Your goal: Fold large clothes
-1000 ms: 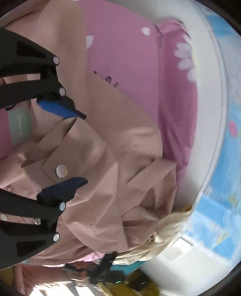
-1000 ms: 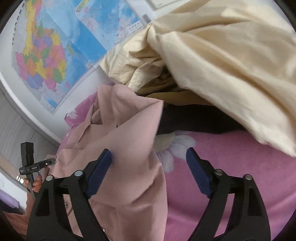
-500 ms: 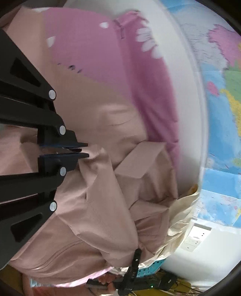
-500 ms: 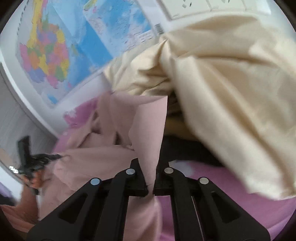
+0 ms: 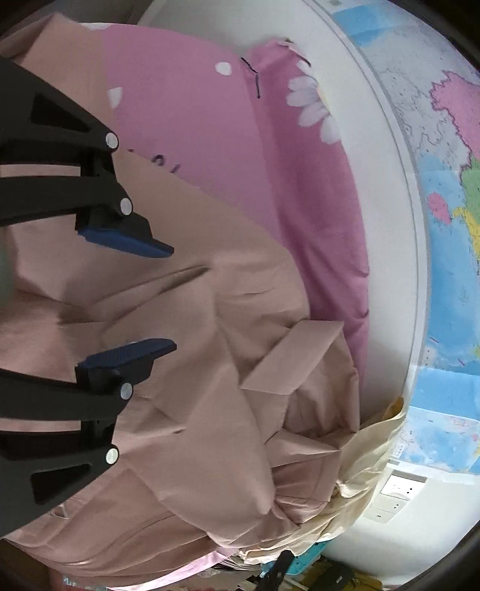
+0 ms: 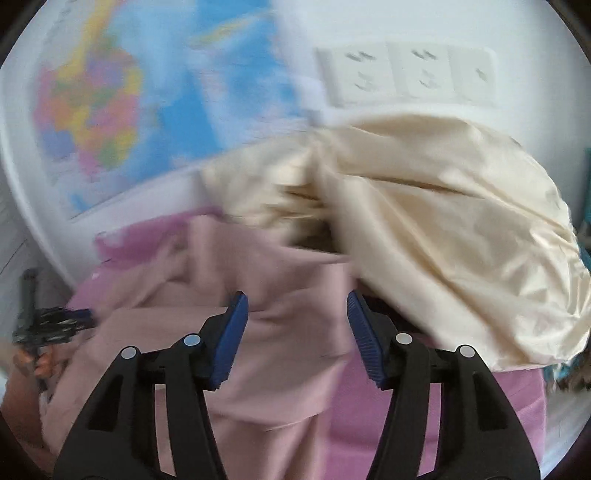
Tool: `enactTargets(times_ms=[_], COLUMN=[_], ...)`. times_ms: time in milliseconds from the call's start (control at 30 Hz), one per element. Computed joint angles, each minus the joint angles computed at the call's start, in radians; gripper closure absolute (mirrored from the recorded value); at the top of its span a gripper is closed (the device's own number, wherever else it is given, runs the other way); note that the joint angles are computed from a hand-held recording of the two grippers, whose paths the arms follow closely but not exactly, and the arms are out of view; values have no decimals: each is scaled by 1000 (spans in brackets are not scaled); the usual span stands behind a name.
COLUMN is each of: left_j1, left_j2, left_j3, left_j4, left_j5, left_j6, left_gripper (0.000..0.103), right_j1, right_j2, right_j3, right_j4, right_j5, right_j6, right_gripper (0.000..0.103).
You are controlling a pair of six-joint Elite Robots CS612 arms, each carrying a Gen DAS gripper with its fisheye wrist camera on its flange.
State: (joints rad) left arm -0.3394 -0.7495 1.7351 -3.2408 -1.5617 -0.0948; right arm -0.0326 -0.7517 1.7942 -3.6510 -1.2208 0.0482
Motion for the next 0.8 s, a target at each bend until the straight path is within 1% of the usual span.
enactTargets(times_ms=[33,100,133,167,200,233,300,367,433,500,533,567,633,667,733,800], left_j1=[-3,-7,-5,-4,-3,0,6,8,9,10,11,14,23,30,42,49], left_j2=[-1,0,0,-2,-4,-8,-21,-40,-64,-84,-94,-102,-117,-124,-131,-130], left_j3=[10,24,28,34,37,45,74,111,160,203,227,244,273,288,305,316], left_j4=[-9,-35,-41,-48,-50,-60,-99,-132,-180,-212,-227,-232,-230,-222,-200,-168], left_j5=[7,26,25,31,34,35,52,102,173,244,285,313,347,357,357,360], left_j6=[-5,-10,-13,-31,-42,-57,-86,-112,-133,-152,-162,-173,-196,-216,-237,-236], left_gripper=[52,50,50,50,50,50,49,48,45,43,43,43,43,43,42,42], right_j1=[12,42,56,78,94,120,157,192,223,240,249,250,261,268,267,258], right_j2=[-6,-9,-10,-4,3,14,35,55,76,88,97,99,107,111,110,96], right_j3=[3,-6,-18,-46,-68,-103,-156,-206,-244,-270,-288,-291,-304,-309,-302,-279], right_j4=[26,85,148,235,281,362,432,519,542,560,587,613,644,661,654,626], right_j5=[59,86,124,175,184,188,167,166,144,126,121,115,62,26,27,58], right_j6=[-55,-145,-201,-256,-274,-319,-360,-417,-457,-476,-483,-493,-500,-506,-508,-488], right_gripper=[47,47,51,53,53,55,57,62,62,62,63,65,66,65,60,56])
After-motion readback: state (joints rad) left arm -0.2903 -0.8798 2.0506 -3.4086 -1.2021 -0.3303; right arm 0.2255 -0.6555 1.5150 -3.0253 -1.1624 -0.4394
